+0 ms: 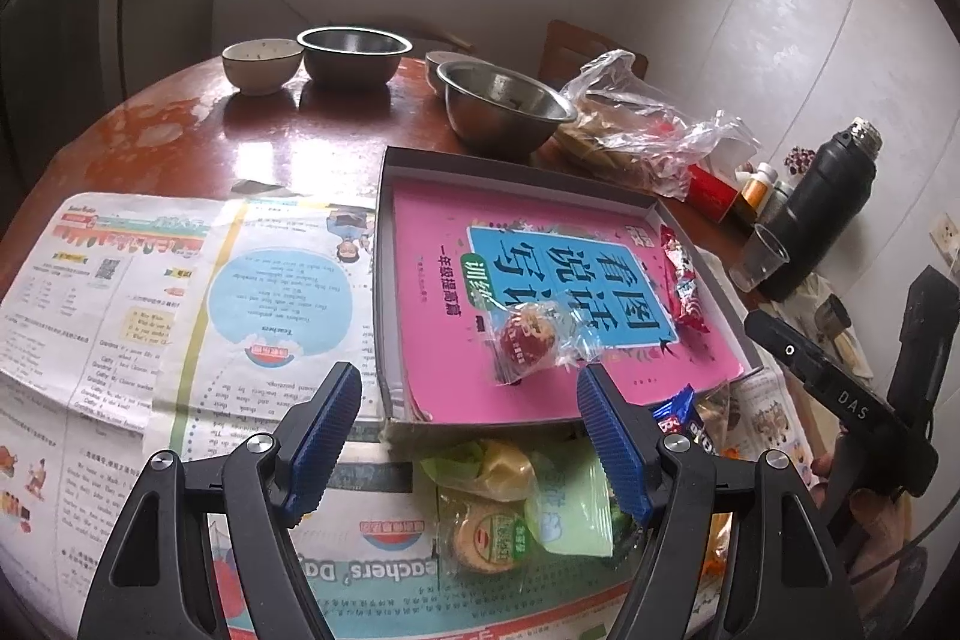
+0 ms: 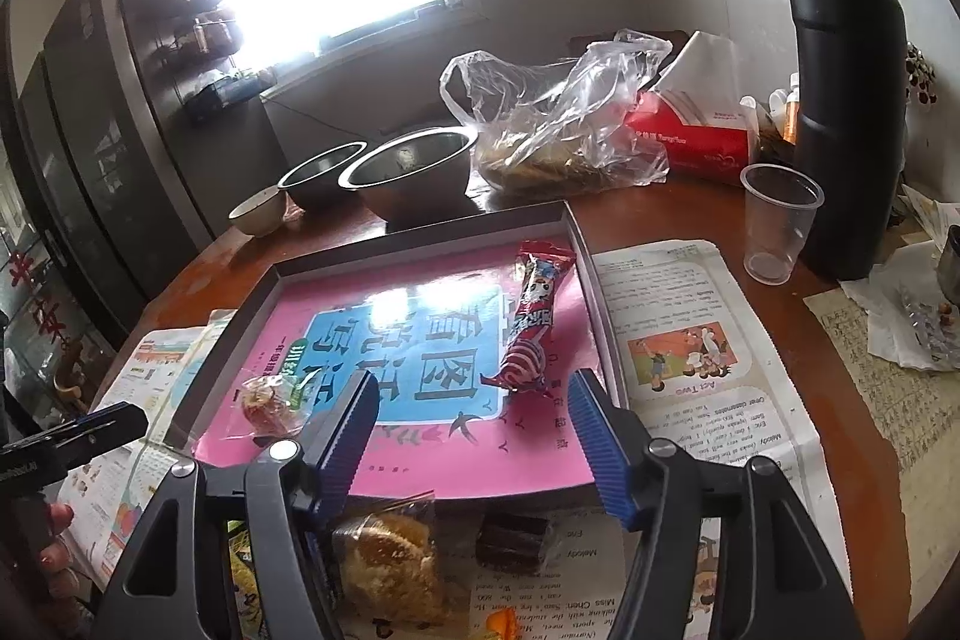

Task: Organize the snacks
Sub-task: 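Open the left tool and withdraw both tools from the box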

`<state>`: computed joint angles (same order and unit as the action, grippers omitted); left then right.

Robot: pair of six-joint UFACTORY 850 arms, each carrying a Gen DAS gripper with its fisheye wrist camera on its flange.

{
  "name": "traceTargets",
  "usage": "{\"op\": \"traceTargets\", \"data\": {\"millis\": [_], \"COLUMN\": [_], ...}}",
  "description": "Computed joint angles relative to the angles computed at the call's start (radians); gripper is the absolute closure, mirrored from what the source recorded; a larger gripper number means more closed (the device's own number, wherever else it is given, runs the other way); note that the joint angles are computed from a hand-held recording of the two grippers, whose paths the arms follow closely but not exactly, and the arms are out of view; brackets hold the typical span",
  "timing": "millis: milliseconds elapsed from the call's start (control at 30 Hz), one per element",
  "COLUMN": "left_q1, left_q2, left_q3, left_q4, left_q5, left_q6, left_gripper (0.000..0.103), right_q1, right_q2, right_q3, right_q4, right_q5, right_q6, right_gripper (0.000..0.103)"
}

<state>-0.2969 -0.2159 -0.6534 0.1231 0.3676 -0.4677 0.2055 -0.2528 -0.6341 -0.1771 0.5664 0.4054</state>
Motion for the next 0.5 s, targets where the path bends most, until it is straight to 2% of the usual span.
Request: {"op": "traceTargets", "data": {"millis": [500], "left_q1": [-0.020], "left_q2": [0.038], "left_q3": [0.033], "left_q4": [-0.113], "left_q5": [-0.005], "left_q6": [0.123], "left_gripper": [0.025], "right_q1": [0.025], "right_q2": [0.073], "right_q3": [0.068], "right_q4": [0.025], "right_q5": [0.030], "right_q6": [-0.039], "right_gripper": [0.022]}}
